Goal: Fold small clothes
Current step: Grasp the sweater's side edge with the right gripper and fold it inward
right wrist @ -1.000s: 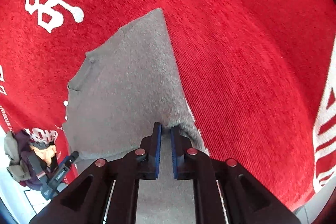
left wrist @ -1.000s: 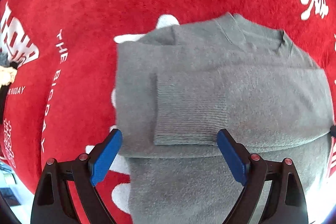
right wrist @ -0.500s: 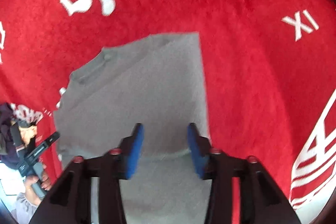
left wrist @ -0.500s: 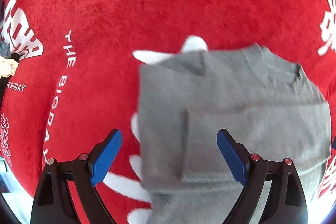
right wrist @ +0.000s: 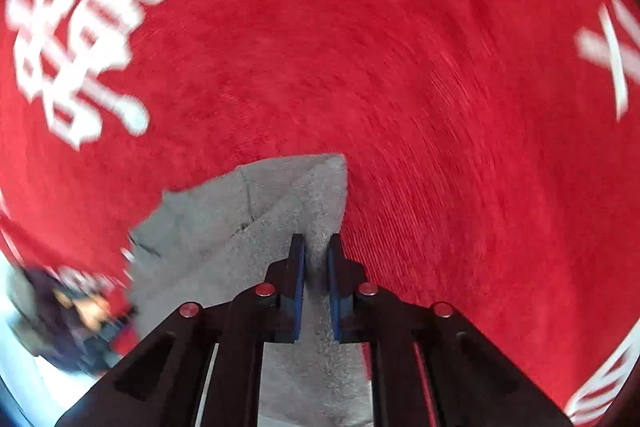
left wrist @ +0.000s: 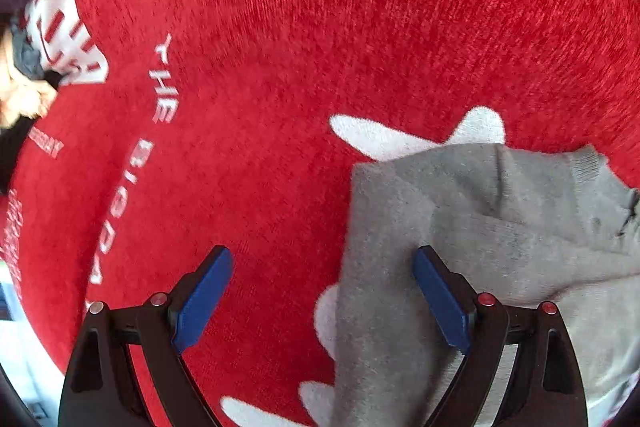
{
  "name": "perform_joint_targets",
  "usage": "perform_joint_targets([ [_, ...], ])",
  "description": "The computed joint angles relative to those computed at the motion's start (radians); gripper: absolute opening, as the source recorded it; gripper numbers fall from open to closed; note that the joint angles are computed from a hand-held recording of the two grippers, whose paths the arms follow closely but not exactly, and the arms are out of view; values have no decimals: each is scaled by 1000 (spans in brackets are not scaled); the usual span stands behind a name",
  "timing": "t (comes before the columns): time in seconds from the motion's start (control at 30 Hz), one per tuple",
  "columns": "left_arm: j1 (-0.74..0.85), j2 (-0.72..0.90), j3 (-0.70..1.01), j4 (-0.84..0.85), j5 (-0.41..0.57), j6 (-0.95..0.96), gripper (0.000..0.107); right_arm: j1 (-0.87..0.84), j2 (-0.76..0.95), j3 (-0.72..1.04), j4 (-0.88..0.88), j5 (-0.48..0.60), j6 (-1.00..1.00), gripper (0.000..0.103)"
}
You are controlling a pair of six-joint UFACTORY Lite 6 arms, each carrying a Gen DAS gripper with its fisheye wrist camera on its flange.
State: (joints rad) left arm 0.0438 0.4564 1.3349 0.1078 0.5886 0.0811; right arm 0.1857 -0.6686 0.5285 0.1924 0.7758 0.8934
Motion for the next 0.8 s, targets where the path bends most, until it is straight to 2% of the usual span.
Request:
perform_joint_targets([
  [0.1,15,22,24,-14,-4,26,94,-40,17,-25,19,-16,-53,12],
  [0.2,39,35,59,-4,18,43,94,-18,40,-4,-15,-1,-12,18],
  [0.27,58,34,76,1,35,51,93,24,57,41,-70,56,56,31],
  [0.37,103,47,134,-152,93,195,91,77,41,85,-95,110,111,31],
  [0.4,113,54,155,-216,118,255,82,100,31,87,-105,113,131,31],
  [0.47,125,105,236,-342,212,358,77,173,51,123,-140,115,191,31],
  [0.53,118,152,292,-392,263,389,77,210,49,137,-148,122,219,31],
  [0.57,111,194,335,-397,289,390,71,235,52,141,-150,113,243,32],
  [0.6,107,221,359,-398,303,388,55,255,48,139,-144,99,262,31],
  [0.7,120,284,423,-439,347,404,26,324,83,156,-146,58,321,31],
  [0.73,128,293,440,-447,353,409,18,341,91,162,-148,52,330,31],
  [0.8,152,323,487,-460,372,417,16,385,130,187,-164,40,355,31],
])
